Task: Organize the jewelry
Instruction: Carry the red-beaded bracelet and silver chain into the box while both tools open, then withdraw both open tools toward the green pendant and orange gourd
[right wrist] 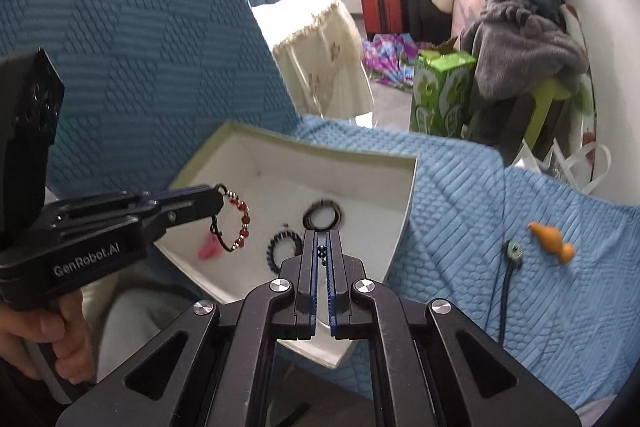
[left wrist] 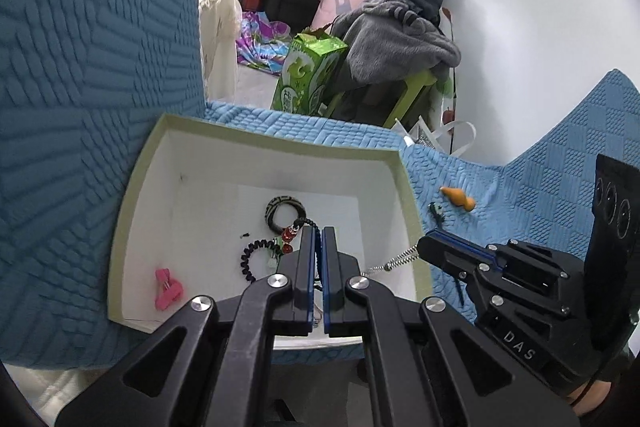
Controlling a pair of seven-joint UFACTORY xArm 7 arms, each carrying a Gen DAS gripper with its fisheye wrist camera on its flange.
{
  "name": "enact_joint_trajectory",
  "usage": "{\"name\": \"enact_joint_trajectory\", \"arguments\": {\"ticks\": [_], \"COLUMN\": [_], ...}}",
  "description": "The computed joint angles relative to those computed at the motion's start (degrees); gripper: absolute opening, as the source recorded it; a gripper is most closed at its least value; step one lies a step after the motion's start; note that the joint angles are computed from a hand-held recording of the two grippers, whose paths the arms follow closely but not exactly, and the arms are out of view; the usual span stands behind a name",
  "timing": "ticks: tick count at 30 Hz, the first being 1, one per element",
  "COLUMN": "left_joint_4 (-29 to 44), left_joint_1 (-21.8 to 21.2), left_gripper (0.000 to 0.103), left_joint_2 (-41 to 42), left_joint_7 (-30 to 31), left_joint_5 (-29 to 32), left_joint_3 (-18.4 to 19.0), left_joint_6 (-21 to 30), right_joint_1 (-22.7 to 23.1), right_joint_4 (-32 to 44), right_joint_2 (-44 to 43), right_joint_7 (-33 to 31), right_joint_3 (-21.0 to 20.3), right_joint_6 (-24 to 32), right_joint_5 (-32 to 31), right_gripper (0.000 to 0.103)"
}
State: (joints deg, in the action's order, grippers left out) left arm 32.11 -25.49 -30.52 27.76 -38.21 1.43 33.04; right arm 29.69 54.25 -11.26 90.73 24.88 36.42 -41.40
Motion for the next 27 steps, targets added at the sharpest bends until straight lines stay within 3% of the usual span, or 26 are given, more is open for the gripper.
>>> {"name": "enact_joint_trajectory", "arguments": {"ticks": [6, 10, 14, 15, 16, 18, 21, 27], "left_joint_4": [-1.92, -2.69, -3.07, -3.18, -3.10, -3.25, -3.32, -2.71], "left_joint_1": [-0.33, 0.94, 1.24, 1.13, 1.02, 1.43, 0.20, -2.63], "left_gripper": [0.002, 0.003, 0.005, 0.012, 0.029, 0.054, 0.056, 0.056], "left_joint_2": [0.48, -1.02, -2.92, -3.45, -4.13, -5.14, -7.22, -8.78], "left_joint_7": [-0.60, -4.35, -7.97, -8.88, -10.20, -13.00, -16.05, -22.31], "left_joint_5": [-0.76, 1.80, 4.82, 5.31, 5.77, 7.76, 9.64, 12.22], "left_joint_3": [-0.42, -1.89, -2.55, -2.56, -2.79, -4.02, -4.56, -6.26], "left_joint_6": [-2.61, -3.67, -3.77, -3.95, -4.00, -4.87, -5.78, -8.71], "right_joint_1": [-0.30, -0.76, -1.45, -1.93, -2.30, -3.21, -4.73, -6.61], "right_joint_4": [-2.32, -3.28, -4.68, -5.20, -5.61, -6.47, -8.44, -13.83], "right_joint_2": [0.88, -0.52, -3.80, -4.83, -6.17, -8.75, -13.83, -24.73], "right_joint_7": [0.59, -1.22, -4.44, -4.95, -5.82, -7.39, -9.29, -13.99], "right_joint_3": [-1.12, -1.26, -0.95, -0.74, -0.51, 0.13, 1.18, 1.57], "right_joint_6": [-6.08, -7.72, -8.60, -9.19, -9.04, -8.66, -8.31, -6.81], "right_joint_5": [-0.19, 0.87, 2.58, 2.79, 3.39, 4.61, 5.83, 10.47], "right_gripper": [0.003, 0.006, 0.023, 0.025, 0.027, 0.043, 0.050, 0.050]}}
